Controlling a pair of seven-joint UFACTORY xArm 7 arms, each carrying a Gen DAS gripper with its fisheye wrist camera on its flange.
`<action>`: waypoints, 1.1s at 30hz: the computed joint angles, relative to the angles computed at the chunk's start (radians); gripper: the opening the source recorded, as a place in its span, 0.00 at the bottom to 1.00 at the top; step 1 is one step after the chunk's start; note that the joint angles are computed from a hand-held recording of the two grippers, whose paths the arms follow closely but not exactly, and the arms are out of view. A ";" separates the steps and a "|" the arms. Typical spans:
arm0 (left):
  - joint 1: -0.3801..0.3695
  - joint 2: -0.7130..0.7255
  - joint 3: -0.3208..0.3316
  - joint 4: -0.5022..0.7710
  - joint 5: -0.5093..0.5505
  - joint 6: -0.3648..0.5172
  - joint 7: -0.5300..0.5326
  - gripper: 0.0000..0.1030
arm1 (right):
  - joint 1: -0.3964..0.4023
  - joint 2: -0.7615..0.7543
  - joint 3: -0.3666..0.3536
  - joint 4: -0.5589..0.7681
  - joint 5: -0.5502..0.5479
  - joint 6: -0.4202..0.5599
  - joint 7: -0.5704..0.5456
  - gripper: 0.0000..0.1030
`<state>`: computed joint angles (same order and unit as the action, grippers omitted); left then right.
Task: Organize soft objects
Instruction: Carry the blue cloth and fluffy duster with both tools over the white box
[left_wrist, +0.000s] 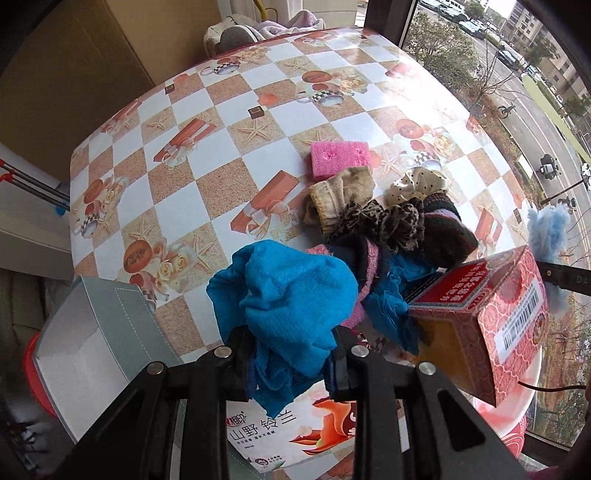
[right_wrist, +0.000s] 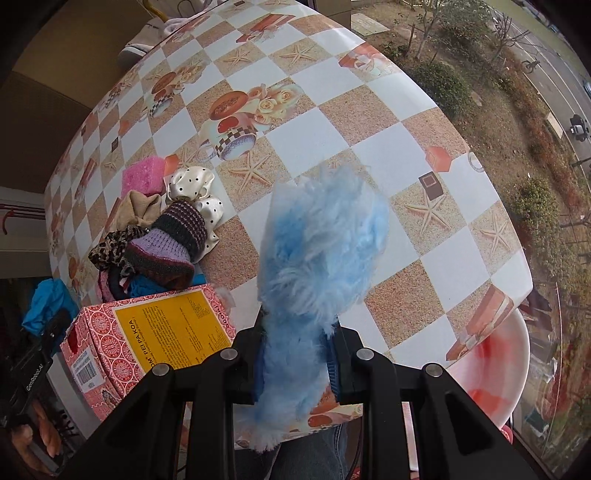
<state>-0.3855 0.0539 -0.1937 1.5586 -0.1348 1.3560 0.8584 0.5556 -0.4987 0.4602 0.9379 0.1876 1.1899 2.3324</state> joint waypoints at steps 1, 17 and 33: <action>0.006 -0.018 0.004 -0.011 -0.008 0.011 0.021 0.29 | 0.000 0.015 0.011 0.022 -0.004 0.002 0.009 0.27; 0.126 -0.130 0.091 -0.030 -0.120 0.115 0.269 0.30 | 0.134 0.405 0.022 0.381 -0.199 -0.089 0.034 0.27; 0.229 -0.045 0.130 0.114 -0.189 0.120 0.249 0.30 | 0.269 0.783 -0.152 0.964 -0.312 0.196 -0.481 0.27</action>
<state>-0.1561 0.0092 -0.0633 1.6722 -0.3242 1.4755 1.1071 0.8242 0.2847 0.3082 1.9015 -0.1241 1.3856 1.8512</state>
